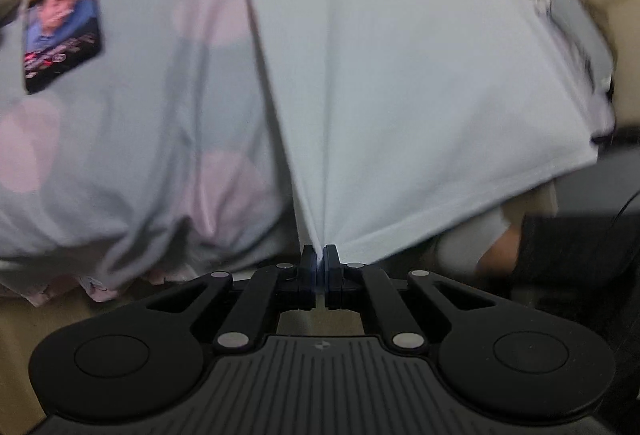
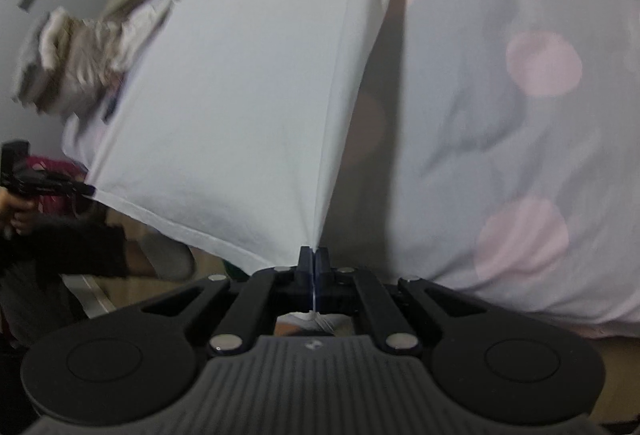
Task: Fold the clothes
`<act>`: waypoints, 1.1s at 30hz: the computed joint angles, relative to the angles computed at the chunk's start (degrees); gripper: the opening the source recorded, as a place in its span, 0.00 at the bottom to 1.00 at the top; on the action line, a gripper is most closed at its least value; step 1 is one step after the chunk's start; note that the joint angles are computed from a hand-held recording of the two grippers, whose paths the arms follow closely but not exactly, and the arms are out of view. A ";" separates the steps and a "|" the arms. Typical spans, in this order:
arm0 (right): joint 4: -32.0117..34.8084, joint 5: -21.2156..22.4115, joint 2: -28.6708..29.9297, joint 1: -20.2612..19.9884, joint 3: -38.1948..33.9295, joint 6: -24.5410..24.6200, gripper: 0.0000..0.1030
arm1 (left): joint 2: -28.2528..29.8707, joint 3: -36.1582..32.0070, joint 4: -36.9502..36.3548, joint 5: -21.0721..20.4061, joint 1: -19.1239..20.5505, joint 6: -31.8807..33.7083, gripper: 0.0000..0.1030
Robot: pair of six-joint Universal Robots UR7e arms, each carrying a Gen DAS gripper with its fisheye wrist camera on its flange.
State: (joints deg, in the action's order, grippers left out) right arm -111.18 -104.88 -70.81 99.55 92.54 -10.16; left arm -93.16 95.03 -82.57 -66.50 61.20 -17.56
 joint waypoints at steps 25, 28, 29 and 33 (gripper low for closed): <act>-15.94 -18.41 15.79 15.37 -6.62 -16.65 0.26 | 6.22 -15.75 2.46 20.95 -2.39 -2.25 0.40; -21.89 -14.33 22.35 18.50 -9.75 -20.40 0.26 | 7.04 -18.27 -3.46 22.02 -0.90 -1.34 0.40; -23.47 -12.94 24.44 19.18 -10.96 -21.44 0.26 | 6.72 -18.29 -5.41 21.63 -0.37 -0.93 0.40; -28.28 -8.95 34.68 22.50 -17.66 -23.72 0.26 | 6.34 -17.20 -11.23 21.35 1.52 -1.14 0.40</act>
